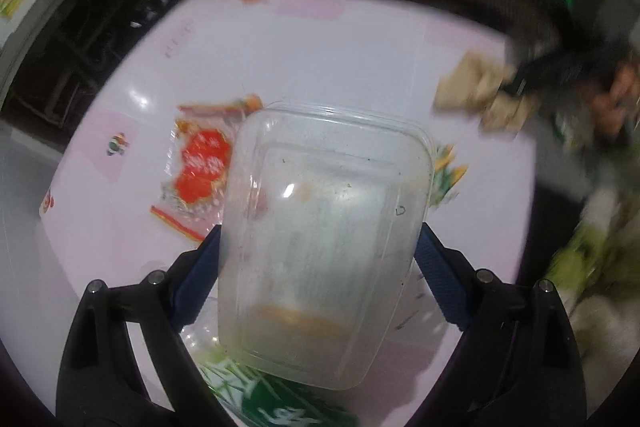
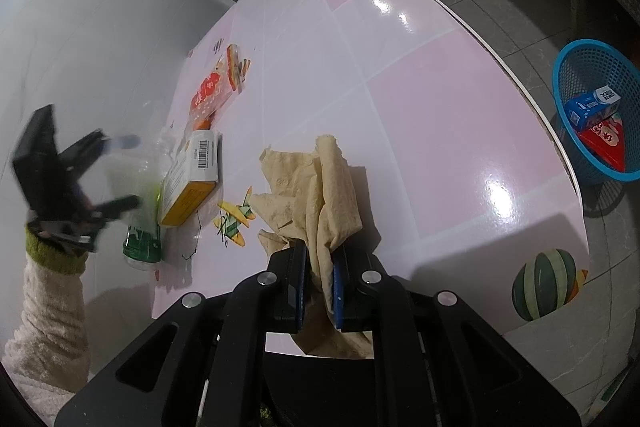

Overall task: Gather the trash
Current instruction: 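Hold the brown paper in the right gripper while the left grasps the clear plastic box, then carry the clear box and brown paper to the wastebasket, opening the left gripper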

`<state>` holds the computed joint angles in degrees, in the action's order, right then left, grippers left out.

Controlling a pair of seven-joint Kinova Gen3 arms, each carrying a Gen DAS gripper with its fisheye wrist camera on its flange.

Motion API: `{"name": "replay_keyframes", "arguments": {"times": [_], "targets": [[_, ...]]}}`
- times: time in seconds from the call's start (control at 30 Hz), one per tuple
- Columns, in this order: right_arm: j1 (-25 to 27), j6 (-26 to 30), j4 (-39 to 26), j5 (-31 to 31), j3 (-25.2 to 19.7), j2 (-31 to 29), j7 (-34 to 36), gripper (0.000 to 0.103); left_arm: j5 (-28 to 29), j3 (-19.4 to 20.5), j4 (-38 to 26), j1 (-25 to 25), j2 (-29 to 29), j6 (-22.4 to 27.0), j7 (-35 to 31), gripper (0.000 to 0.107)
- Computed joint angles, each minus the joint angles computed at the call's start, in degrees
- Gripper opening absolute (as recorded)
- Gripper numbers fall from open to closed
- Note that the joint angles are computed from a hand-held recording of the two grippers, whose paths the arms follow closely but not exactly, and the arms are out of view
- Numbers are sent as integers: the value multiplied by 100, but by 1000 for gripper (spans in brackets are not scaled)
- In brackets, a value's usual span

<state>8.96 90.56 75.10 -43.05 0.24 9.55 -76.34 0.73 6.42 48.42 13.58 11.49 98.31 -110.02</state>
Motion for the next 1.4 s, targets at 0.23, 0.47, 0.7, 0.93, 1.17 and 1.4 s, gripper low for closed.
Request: {"name": "replay_keyframes", "arguments": {"times": [0.23, 0.47, 0.7, 0.93, 1.17, 1.4], "targets": [[-47, -211, 217, 28, 34, -183, 13, 10, 620, -494, 349, 367, -664, -926, 1631, 88], [-19, -344, 332, 37, 156, -334, -80, 10, 175, -216, 1791, 849, -1342, -2431, 3262, 88], [199, -319, 444, -137, 359, -489, -61, 10, -928, 154, 2417, 1409, -1342, -3157, 4893, 88], [534, -326, 552, -448, 613, -622, -1, 9, -1782, 278, 2148, 1984, -1029, -3092, 5620, 87], [1075, -340, 418, -647, 1034, -780, 80, 9, -1800, 208, 1522, 2314, -591, -3144, 5429, 87], [1873, -554, 490, -918, 1515, -713, 39, 9, -1461, 971, -321, 1964, 697, -2726, 4504, 87]]}}
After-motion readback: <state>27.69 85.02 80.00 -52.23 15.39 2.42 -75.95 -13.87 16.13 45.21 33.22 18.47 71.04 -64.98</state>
